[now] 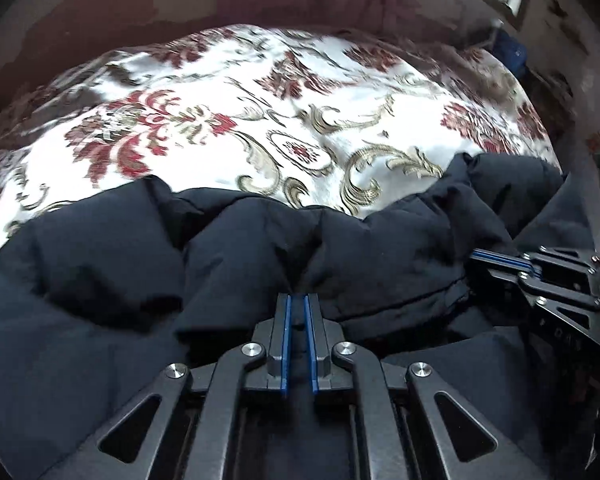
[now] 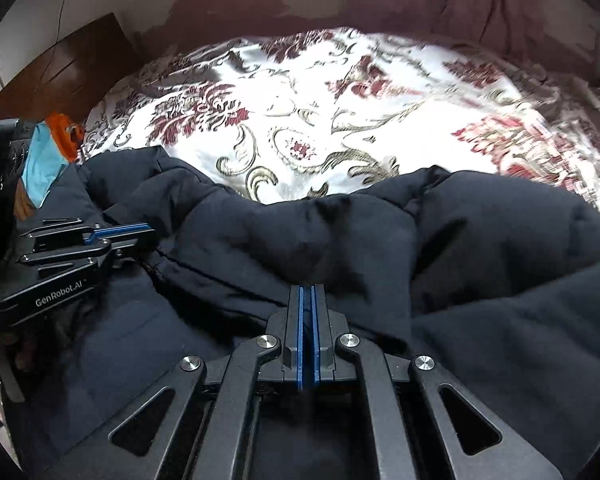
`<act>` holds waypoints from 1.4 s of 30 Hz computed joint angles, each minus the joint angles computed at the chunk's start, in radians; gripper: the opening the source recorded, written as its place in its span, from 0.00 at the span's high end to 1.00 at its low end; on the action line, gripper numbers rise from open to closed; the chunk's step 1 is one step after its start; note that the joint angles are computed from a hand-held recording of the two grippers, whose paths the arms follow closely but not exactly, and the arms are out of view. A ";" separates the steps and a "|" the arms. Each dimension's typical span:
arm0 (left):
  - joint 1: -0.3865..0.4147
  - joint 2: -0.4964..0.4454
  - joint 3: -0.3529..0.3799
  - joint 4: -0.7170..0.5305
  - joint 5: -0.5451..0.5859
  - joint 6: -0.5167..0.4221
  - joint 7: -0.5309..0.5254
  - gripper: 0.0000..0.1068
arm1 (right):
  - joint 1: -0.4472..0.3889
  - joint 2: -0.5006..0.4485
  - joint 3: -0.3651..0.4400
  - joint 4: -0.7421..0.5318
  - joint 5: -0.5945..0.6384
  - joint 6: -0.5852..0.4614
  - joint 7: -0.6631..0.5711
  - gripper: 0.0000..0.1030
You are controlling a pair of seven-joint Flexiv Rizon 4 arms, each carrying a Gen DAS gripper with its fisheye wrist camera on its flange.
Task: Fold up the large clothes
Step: 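Grasp the hem with the left gripper while the right gripper holds it, fold toward the collar, then open both grippers to release the folded hem onto the jacket, then raise both open grippers away from the folded jacket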
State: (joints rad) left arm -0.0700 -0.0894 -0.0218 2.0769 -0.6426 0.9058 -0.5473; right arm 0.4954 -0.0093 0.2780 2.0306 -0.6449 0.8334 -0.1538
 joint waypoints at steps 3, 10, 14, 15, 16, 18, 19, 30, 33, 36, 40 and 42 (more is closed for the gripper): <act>-0.002 0.031 0.009 0.013 0.017 0.015 -0.017 0.93 | 0.004 0.043 0.016 0.013 -0.018 -0.038 0.031 0.97; 0.007 0.089 0.034 -0.001 0.001 -0.053 -0.075 0.77 | 0.013 0.101 0.057 -0.012 -0.089 -0.171 0.089 0.45; 0.000 0.132 0.046 0.019 -0.026 -0.012 -0.110 0.19 | 0.027 0.118 0.080 -0.048 -0.096 -0.270 0.099 0.38; -0.007 0.143 0.048 0.031 -0.058 0.014 -0.103 0.19 | 0.031 0.126 0.085 -0.052 -0.102 -0.287 0.104 0.32; -0.008 0.155 0.055 0.033 -0.087 0.006 -0.095 0.18 | 0.033 0.131 0.089 -0.053 -0.106 -0.295 0.108 0.25; -0.004 0.168 0.064 0.025 -0.081 -0.018 -0.119 0.17 | 0.041 0.142 0.101 -0.064 -0.120 -0.331 0.127 0.18; -0.002 0.178 0.066 0.027 -0.065 -0.014 -0.141 0.13 | 0.045 0.143 0.108 -0.071 -0.127 -0.351 0.138 0.15; -0.048 0.322 0.116 0.115 -0.128 0.110 -0.104 0.04 | 0.102 0.167 0.171 -0.128 -0.225 -0.533 0.241 0.08; -0.059 0.353 0.131 0.128 -0.138 0.120 -0.083 0.04 | 0.115 0.187 0.187 -0.132 -0.247 -0.564 0.271 0.08; -0.068 0.401 0.151 0.149 -0.140 0.118 -0.062 0.04 | 0.137 0.183 0.210 -0.160 -0.253 -0.633 0.275 0.07; -0.086 0.472 0.177 0.182 -0.153 0.124 -0.034 0.04 | 0.168 0.190 0.237 -0.179 -0.268 -0.708 0.305 0.07; -0.090 0.510 0.186 0.201 -0.153 0.139 -0.032 0.04 | 0.184 0.191 0.254 -0.190 -0.278 -0.749 0.323 0.07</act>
